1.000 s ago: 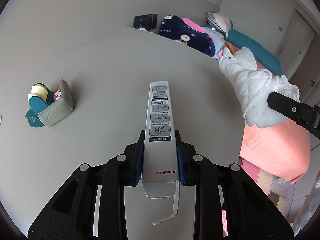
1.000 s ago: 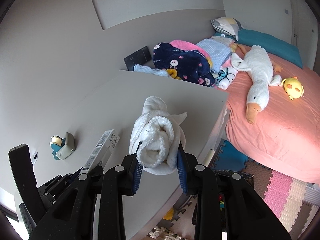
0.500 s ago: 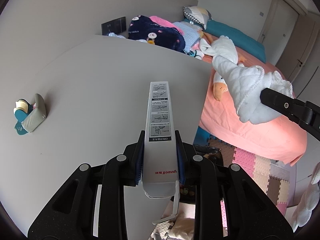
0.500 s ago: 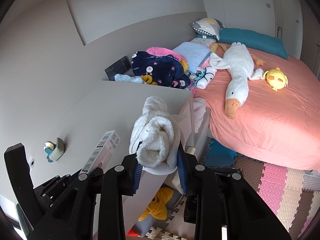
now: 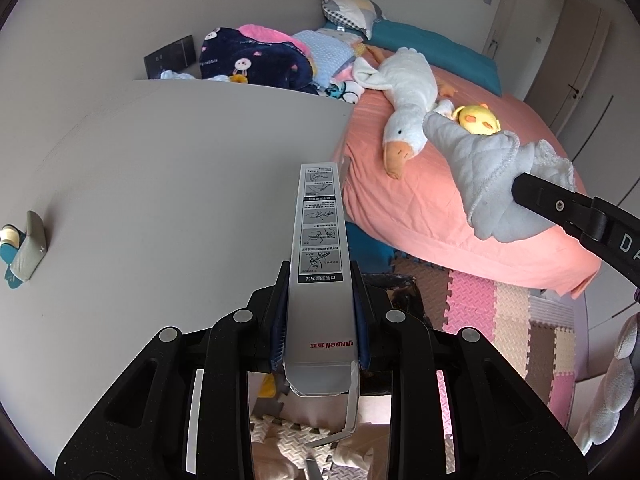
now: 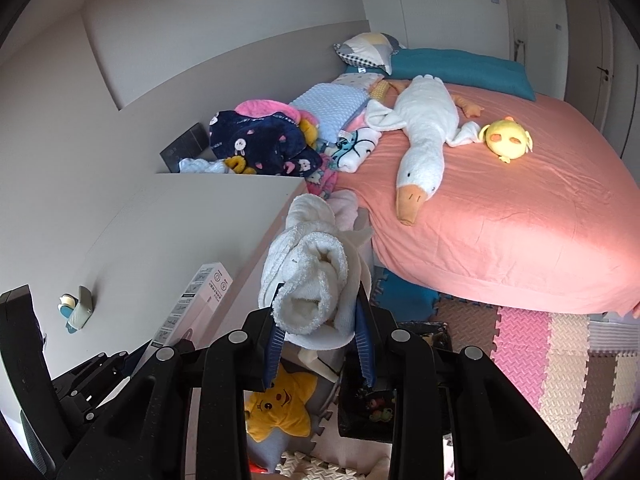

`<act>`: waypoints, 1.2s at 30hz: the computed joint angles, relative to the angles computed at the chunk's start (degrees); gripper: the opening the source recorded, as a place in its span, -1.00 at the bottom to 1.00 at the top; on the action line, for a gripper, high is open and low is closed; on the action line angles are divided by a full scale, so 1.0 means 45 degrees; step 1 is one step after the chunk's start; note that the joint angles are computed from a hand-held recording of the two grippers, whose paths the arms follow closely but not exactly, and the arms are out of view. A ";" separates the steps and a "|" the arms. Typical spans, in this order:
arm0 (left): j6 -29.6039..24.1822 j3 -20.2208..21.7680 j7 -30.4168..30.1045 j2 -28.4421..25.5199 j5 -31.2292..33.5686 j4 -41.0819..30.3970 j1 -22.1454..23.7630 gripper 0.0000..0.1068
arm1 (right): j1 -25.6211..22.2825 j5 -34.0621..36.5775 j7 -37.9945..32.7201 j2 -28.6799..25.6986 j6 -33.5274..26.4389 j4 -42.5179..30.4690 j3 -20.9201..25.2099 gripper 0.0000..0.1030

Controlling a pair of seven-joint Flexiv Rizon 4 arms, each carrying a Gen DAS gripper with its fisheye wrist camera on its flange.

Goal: Collect trash
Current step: 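Carry the white box and towel with both grippers over the black bin, then open both grippers to drop the box and towel into the bin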

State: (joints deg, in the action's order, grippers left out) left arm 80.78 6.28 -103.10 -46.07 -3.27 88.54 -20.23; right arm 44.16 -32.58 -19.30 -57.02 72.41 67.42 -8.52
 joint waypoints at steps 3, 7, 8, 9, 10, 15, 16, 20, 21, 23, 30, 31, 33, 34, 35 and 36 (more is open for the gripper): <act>-0.0197 -0.0337 0.0283 -0.0160 -0.0040 -0.0306 0.0075 -0.50 | 0.0028 -0.0036 0.0385 0.0294 0.0095 0.0600 -0.0313 -0.36; -0.0519 -0.0483 0.0507 -0.0361 -0.0034 -0.0726 -0.0047 -0.50 | 0.0002 -0.0165 0.0839 0.0591 0.0169 0.1218 -0.0559 -0.36; -0.0579 -0.0525 0.0547 -0.0385 -0.0028 -0.0783 -0.0082 -0.50 | 0.0014 -0.0231 0.0962 0.0658 0.0182 0.1367 -0.0641 -0.36; -0.0667 -0.0602 0.0635 -0.0444 -0.0035 -0.0897 -0.0073 -0.50 | 0.0014 -0.0296 0.1066 0.0716 0.0169 0.1491 -0.0702 -0.36; -0.0750 -0.0664 0.0698 -0.0482 -0.0042 -0.0981 -0.0086 -0.50 | -0.0022 -0.0340 0.1128 0.0749 0.0132 0.1554 -0.0702 -0.36; -0.1272 -0.0993 0.1134 -0.0761 -0.0065 -0.1503 -0.0095 -0.50 | -0.0223 -0.0500 0.1424 0.0890 0.0082 0.1865 -0.0685 -0.36; -0.1416 -0.1136 0.1338 -0.0832 -0.0076 -0.1623 -0.0044 -0.50 | -0.0246 -0.0530 0.1500 0.0920 0.0091 0.1943 -0.0700 -0.36; -0.1879 -0.1252 0.1653 -0.1087 -0.0128 -0.2020 -0.0096 -0.50 | -0.0415 -0.0569 0.1659 0.0914 -0.0029 0.2004 -0.0620 -0.36; -0.1915 -0.1237 0.1664 -0.1118 -0.0120 -0.2062 -0.0135 -0.50 | -0.0492 -0.0555 0.1633 0.0896 -0.0074 0.1980 -0.0550 -0.36; -0.1998 -0.1260 0.1733 -0.1183 -0.0123 -0.2159 -0.0152 -0.50 | -0.0590 -0.0535 0.1576 0.0855 -0.0224 0.1907 -0.0442 -0.36; -0.2522 -0.1335 0.1881 -0.1432 -0.0243 -0.2662 -0.0093 -0.50 | -0.0958 -0.0344 0.0955 0.0445 -0.1252 0.0950 0.0055 -0.36; -0.2712 -0.1351 0.1949 -0.1489 -0.0247 -0.2799 -0.0076 -0.50 | -0.1013 -0.0282 0.0864 0.0372 -0.1455 0.0773 0.0129 -0.32; -0.3088 -0.1653 0.2359 -0.1590 -0.0322 -0.3025 0.0100 -0.48 | -0.1151 -0.0108 0.0595 0.0178 -0.1982 0.0273 0.0342 -0.17; -0.3298 -0.1736 0.2445 -0.1621 -0.0406 -0.3126 0.0145 -0.18 | -0.1106 -0.0072 0.0612 0.0124 -0.2392 0.0062 0.0306 0.01; -0.3416 -0.1715 0.2370 -0.1644 -0.0486 -0.3208 0.0149 0.11 | -0.0983 -0.0130 0.0812 0.0148 -0.2741 0.0007 0.0125 0.20; -0.3360 -0.1646 0.2210 -0.1635 -0.0523 -0.3205 0.0117 0.67 | -0.0874 -0.0262 0.1056 0.0178 -0.2906 0.0016 -0.0077 0.28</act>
State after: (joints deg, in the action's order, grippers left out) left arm 65.66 -1.12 -93.15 -53.42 -5.62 74.12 -19.70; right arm 40.23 -33.76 -14.55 -56.21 59.33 67.49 -8.87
